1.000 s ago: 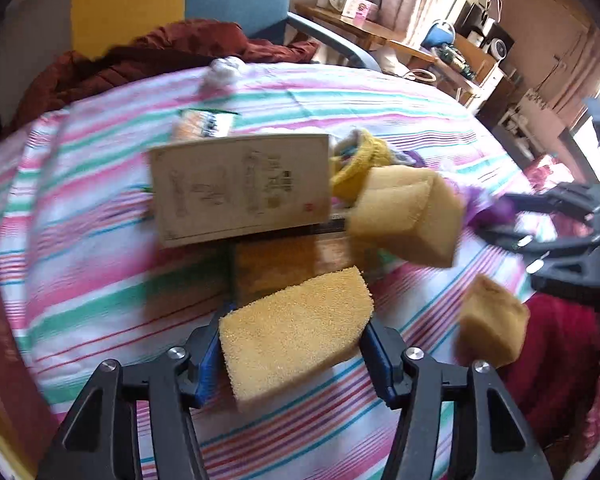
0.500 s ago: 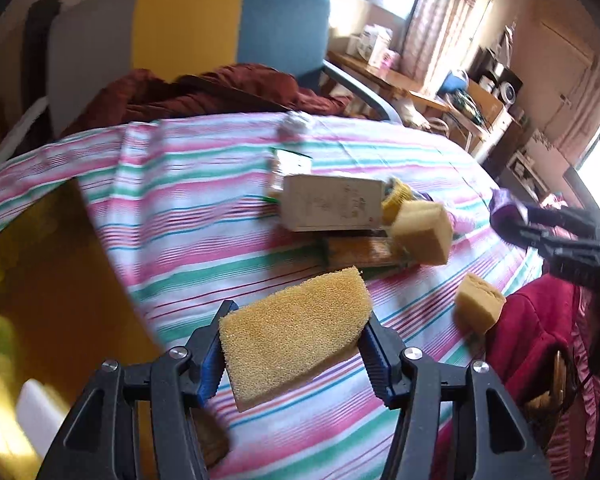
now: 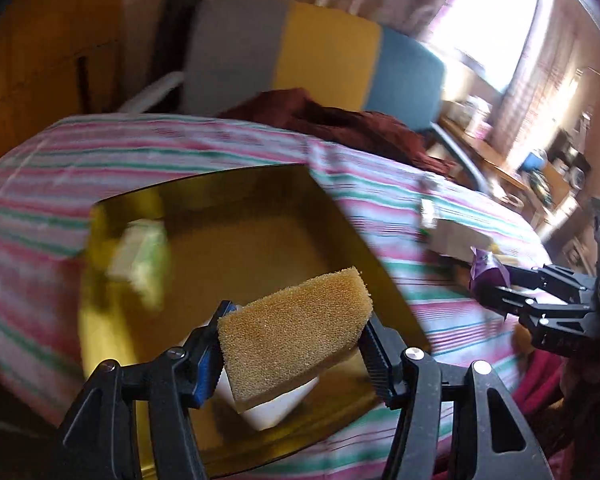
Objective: Organize objects
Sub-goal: 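Carry the sponge and packet into the gold tray and open both tools, then move both open tools back from the tray to the item pile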
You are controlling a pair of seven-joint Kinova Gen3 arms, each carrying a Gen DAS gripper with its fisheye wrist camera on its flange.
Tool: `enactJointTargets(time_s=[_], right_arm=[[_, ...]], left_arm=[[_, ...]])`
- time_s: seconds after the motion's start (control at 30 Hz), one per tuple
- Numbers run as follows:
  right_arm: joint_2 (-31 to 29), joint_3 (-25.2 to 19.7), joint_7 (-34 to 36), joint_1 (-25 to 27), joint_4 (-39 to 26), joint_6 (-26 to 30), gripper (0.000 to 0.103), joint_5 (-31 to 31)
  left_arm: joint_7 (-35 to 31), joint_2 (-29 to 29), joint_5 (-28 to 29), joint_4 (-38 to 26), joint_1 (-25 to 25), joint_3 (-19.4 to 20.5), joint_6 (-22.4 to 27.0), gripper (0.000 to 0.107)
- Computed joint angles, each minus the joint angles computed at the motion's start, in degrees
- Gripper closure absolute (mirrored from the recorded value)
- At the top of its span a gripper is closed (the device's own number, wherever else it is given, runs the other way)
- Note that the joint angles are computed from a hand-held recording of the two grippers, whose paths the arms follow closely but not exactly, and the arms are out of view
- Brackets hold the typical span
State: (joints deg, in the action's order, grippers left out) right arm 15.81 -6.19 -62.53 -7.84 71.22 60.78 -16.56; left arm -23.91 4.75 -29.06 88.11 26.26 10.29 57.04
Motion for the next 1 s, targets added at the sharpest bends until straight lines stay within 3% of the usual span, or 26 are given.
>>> enactJointTargets(time_s=[0.13,0.3,0.4,0.5,0.73,1.0], right_arm=[[3.59,-1.99,-1.41,-4.75,-4.05,1.13,0.05,0.69],[8.65,-0.89,-8.94,-12.83,-11.23,-0.93,0.049,7.2],[10.53,0.18,-14.47,-15.85,-14.92,-2.78,0.025,10.32],[11.12,-0.53,-16.03,-15.98,-16.19,-2.44,0.021,10.67],[8.37,-1.3,-16.58,-15.34,-9.34,-2.24,0.011,11.05],[2.73,-2.02,-16.94,-15.03,1.26,-10.02,0.0,11.39]], left_arm=[[2.55,-2.93,0.76,4.54,-1.33,-0.26,1.27,0.045],[5.44,-4.1,-0.5,7.47,-2.25,1.26,4.15,0.026],[6.81,-5.04,-0.93,9.03,-2.81,1.88,4.13,0.025],[8.57,-5.93,-1.09,10.19,-3.63,2.22,3.47,0.025],[11.59,-6.01,-5.18,8.72,-3.72,4.27,4.75,0.026],[12.39,-2.9,-8.63,4.21,-0.45,4.34,10.01,0.025]])
